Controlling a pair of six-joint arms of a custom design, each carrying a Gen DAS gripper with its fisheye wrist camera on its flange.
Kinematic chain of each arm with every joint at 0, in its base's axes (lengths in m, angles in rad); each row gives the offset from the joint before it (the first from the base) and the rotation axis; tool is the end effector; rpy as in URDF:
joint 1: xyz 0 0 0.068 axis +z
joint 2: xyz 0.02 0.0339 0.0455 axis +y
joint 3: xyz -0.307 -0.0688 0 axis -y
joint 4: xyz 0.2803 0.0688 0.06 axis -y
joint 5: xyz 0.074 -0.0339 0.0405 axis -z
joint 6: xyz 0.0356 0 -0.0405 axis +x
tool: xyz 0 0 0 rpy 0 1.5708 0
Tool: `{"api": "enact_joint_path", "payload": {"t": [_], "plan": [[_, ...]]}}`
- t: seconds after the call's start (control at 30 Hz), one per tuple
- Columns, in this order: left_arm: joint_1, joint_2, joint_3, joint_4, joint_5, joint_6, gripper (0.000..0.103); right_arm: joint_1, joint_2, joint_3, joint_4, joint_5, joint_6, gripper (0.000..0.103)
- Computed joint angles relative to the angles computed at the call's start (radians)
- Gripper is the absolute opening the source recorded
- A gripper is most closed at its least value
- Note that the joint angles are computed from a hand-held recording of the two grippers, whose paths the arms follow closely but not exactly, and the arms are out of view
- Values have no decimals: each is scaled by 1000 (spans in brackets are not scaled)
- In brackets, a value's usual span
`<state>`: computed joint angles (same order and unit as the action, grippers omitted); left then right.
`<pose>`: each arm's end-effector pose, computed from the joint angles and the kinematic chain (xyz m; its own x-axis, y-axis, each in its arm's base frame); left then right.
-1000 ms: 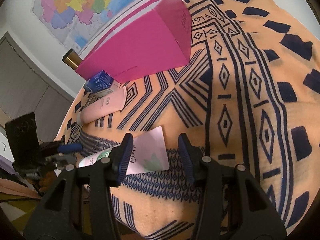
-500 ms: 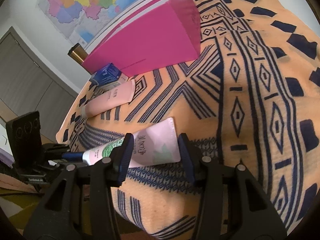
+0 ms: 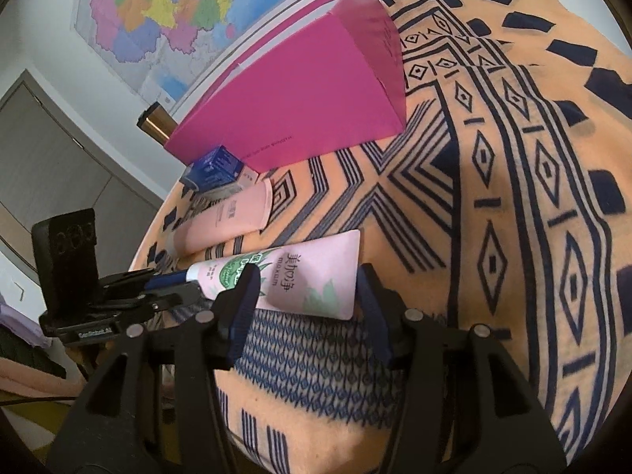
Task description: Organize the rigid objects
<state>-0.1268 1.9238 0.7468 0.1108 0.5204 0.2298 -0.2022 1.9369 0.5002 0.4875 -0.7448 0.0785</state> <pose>0.3348 -0.0605 0.0739 -0.7662 0.2969 -0.5699 0.5368 0.7832 -0.3137 0.2842 -0.0336 0.0490 -0.8127 0.2255 -0.5373 -0.1758 0.7842 0.5950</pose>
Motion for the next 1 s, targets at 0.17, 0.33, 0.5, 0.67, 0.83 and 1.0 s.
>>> {"api": "enact_joint_path", "payload": {"t": [0.17,0.33,0.5,0.67,0.83,1.0], "plan": [[1,14,22,11,-16,-21,28,-2,41,31,23,-31,35,53],[3,11,25,19,-22,-33,28,2,42,44,13,-31,33,53],[-8,-5,16,35,-39,-44,28,7,36,54,8,-20,38,53],[-10,-27,9,42,-43,-41,28,12,14,53,4,-9,37,53],[-13,-41,6,49,-41,-47,28,12,-12,45,7,-3,39,53],[-11,-54,0,57,-32,-44,28,13,-24,40,12,4,39,53]]}}
